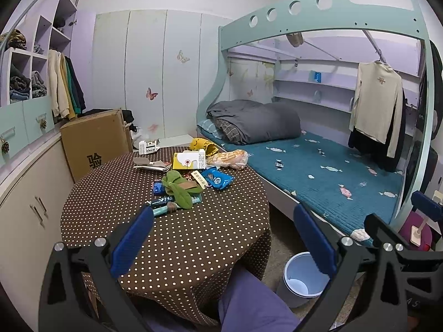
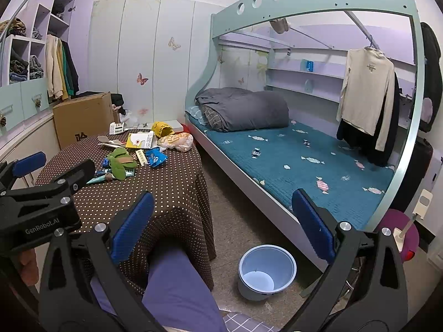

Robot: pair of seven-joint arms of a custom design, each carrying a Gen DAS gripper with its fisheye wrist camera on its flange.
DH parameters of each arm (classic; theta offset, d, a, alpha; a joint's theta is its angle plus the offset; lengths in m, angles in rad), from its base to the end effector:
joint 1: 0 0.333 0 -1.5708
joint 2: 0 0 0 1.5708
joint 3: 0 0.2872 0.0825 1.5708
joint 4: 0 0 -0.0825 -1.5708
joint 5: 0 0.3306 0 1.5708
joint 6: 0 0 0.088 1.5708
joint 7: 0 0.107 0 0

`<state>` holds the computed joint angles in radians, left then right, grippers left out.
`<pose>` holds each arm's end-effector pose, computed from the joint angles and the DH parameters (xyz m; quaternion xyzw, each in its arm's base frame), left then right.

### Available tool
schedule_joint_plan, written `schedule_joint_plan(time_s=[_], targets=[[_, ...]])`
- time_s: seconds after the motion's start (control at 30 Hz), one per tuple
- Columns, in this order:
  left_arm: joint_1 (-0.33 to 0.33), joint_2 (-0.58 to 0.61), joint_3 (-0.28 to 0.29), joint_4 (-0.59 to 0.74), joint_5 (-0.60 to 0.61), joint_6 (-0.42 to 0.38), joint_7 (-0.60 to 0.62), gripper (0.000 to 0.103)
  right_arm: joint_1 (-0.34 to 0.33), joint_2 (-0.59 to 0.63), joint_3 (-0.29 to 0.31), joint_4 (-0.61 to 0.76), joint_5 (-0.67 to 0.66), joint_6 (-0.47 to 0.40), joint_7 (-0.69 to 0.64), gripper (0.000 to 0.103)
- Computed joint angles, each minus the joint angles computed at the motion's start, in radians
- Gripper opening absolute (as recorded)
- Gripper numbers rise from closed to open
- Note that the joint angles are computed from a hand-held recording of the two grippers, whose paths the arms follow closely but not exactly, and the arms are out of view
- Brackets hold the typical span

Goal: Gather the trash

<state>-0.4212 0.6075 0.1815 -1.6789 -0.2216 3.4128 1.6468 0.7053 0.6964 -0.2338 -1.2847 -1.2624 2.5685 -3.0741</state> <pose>0.6476 -0.1622 0.4058 -0.5456 0.6420 -0.4092 0.3504 0.6025 0.3781 0.4003 -0.5520 0.6265 -0.4252 0.3493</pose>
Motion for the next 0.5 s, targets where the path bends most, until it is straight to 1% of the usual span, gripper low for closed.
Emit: schedule_joint_plan(time_s=[0.33,0.5], targets=[[0.0,0.0,0.004,0.002,0.004,-0.006,-0.008,0.099,0.002,0.012,0.0,0.016,0.015,-0.004,-0.014,0.098],[0.011,-0.001,-0.007,0.004,0.013,-0.009,-0.012,0.099,0.005,0.017,-0.004,0.023,0.025,-0.004,-0.021,0.098]])
